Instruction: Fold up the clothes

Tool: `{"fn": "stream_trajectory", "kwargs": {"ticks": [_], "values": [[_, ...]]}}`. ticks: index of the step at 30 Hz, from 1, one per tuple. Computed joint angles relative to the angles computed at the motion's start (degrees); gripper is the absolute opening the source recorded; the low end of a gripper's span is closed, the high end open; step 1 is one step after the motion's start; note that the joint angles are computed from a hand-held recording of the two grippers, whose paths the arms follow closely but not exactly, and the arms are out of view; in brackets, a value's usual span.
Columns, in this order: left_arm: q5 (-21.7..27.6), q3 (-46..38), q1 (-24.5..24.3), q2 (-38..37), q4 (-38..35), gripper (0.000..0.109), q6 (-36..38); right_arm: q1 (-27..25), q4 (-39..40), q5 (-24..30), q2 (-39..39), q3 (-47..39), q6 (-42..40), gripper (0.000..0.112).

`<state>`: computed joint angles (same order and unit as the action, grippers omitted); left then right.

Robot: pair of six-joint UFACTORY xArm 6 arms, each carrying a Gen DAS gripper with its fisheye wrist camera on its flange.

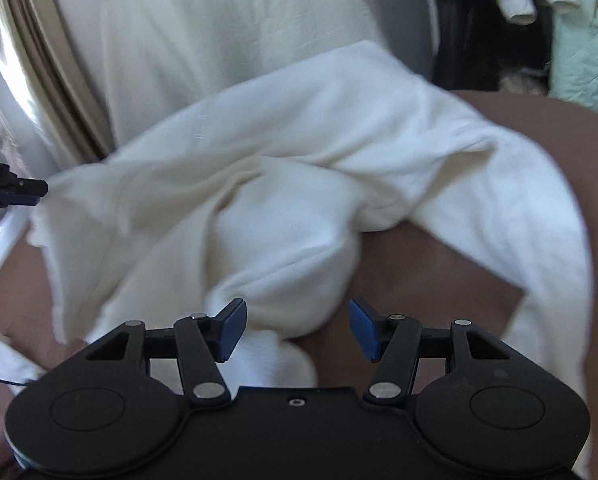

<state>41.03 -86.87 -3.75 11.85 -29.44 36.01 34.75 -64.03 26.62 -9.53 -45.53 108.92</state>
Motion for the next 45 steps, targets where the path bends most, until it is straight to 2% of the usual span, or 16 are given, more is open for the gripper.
{"fn": "stream_trajectory", "kwargs": {"ticks": [3, 7, 10, 13, 15, 19, 21, 22, 23, 24, 26, 33, 35, 39, 42, 45], "values": [[0.08, 9.00, 3.92, -5.97, -11.41, 0.029, 12.51, 0.20, 2.01, -1.61, 0.92, -1.16, -1.63, 0.062], [10.52, 10.73, 8.52, -3.23, -23.22, 0.030, 7.70, 0.52, 11.23, -1.63, 5.79, -6.41, -12.05, 0.062], [7.96, 12.12, 7.31, -1.68, -19.74, 0.030, 3.51, 1.16, 14.92, 1.47, 10.98, -11.78, -17.22, 0.062], [5.79, 9.15, 6.21, 1.21, -17.32, 0.036, 5.76, 3.45, 16.00, 7.10, 14.10, -14.98, -19.79, 0.062], [5.86, 7.87, 6.94, 2.32, -20.93, 0.046, 9.34, 5.82, 16.60, 12.20, 15.16, -16.06, -21.59, 0.063], [9.09, 6.39, 9.10, 3.66, -24.80, 0.046, 8.35, 6.82, 23.05, 15.97, 16.30, -16.97, -25.98, 0.063], [10.63, 7.65, 10.14, 2.40, -27.53, 0.046, 8.37, 6.06, 24.67, 15.17, 16.35, -16.71, -25.84, 0.062], [10.56, 8.58, 10.25, 1.61, -27.77, 0.046, 8.84, 5.69, 25.18, 14.62, 16.36, -16.57, -25.94, 0.056], [10.28, 9.13, 10.11, 1.18, -27.03, 0.046, 9.38, 5.60, 25.00, 14.54, 16.49, -16.70, -26.26, 0.035], [9.93, 9.67, 9.96, 0.76, -26.31, 0.046, 9.94, 5.94, 24.15, 14.86, 16.50, -17.01, -26.52, 0.025], [9.05, 10.40, 9.90, 0.25, -25.71, 0.046, 10.81, 6.70, 22.39, 15.55, 16.50, -17.67, -27.09, 0.017], [10.13, 10.53, 11.62, -0.59, -27.15, 0.046, 10.69, 13.57, 10.72, 25.68, 8.78, -16.58, -17.62, 0.013], [9.59, 10.91, 11.48, -0.90, -26.57, 0.046, 10.76, 17.86, 8.71, 35.01, 7.18, -17.57, -16.75, 0.008], [10.10, 10.91, 10.81, -1.15, -25.61, 0.046, 10.60, 22.84, 13.17, 47.26, 2.07, -16.76, -12.36, 0.008], [9.09, 12.08, 9.56, -2.14, -25.78, 0.046, 12.38, 22.23, 17.12, 49.88, -1.01, -14.48, -11.12, 0.008], [10.12, 14.36, 8.93, -3.42, -29.68, 0.046, 18.39, 17.00, 22.00, 40.44, -4.37, -9.18, -9.44, 0.008]]}}
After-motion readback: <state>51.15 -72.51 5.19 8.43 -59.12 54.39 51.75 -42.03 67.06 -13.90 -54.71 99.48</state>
